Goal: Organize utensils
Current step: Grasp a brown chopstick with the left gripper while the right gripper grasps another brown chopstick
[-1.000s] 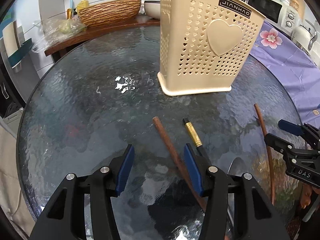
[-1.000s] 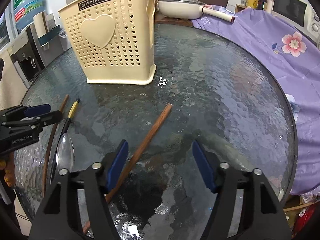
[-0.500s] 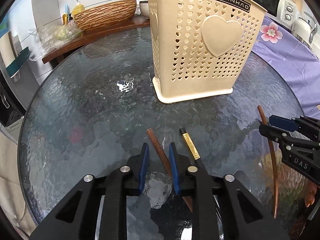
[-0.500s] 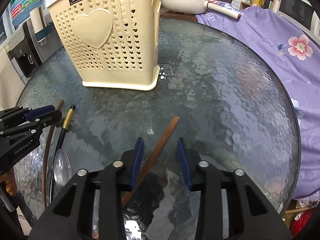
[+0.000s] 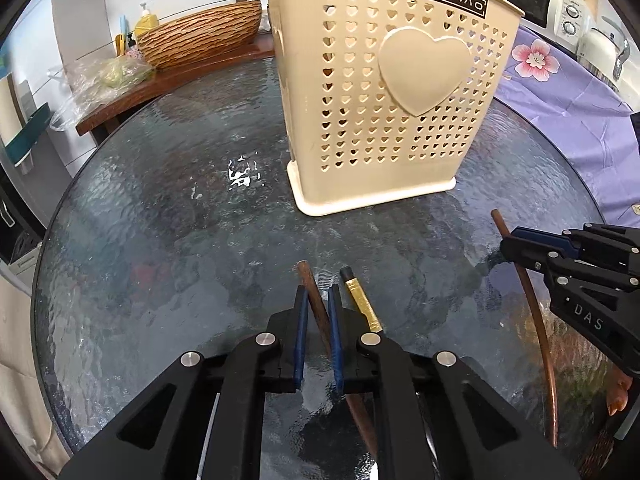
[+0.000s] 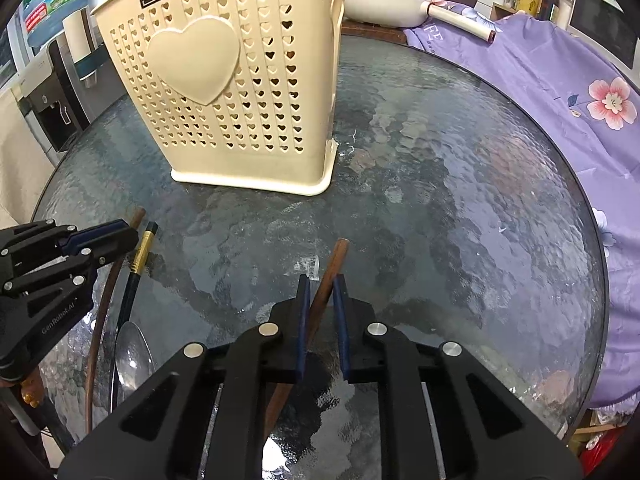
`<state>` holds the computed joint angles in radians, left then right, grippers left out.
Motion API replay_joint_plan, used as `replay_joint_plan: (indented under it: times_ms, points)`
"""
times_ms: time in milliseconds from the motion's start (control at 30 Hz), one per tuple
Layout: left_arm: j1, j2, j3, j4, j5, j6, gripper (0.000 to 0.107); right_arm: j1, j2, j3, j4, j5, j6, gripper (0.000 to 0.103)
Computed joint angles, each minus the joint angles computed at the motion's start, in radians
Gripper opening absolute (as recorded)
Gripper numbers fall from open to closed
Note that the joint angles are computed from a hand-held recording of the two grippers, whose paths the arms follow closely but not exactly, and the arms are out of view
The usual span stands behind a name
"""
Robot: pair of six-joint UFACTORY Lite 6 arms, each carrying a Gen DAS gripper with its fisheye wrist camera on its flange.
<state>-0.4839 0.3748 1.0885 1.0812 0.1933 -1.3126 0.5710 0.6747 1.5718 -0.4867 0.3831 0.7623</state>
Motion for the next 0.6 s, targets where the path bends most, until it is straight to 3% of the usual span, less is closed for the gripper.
replay_joint_plan:
  times_ms: [333, 600]
  points:
    - [-0.019, 0.029, 0.041, -0.073, 0.010, 0.062, 0.006, -0.029, 0.043, 0.072, 0.112, 0.010, -0.104, 0.008]
    - [-0.003, 0.021, 0.045, -0.067, 0.006, 0.055, 0.006, -0.029, 0.006, 0.020, 0.080, -0.040, -0.076, 0.007]
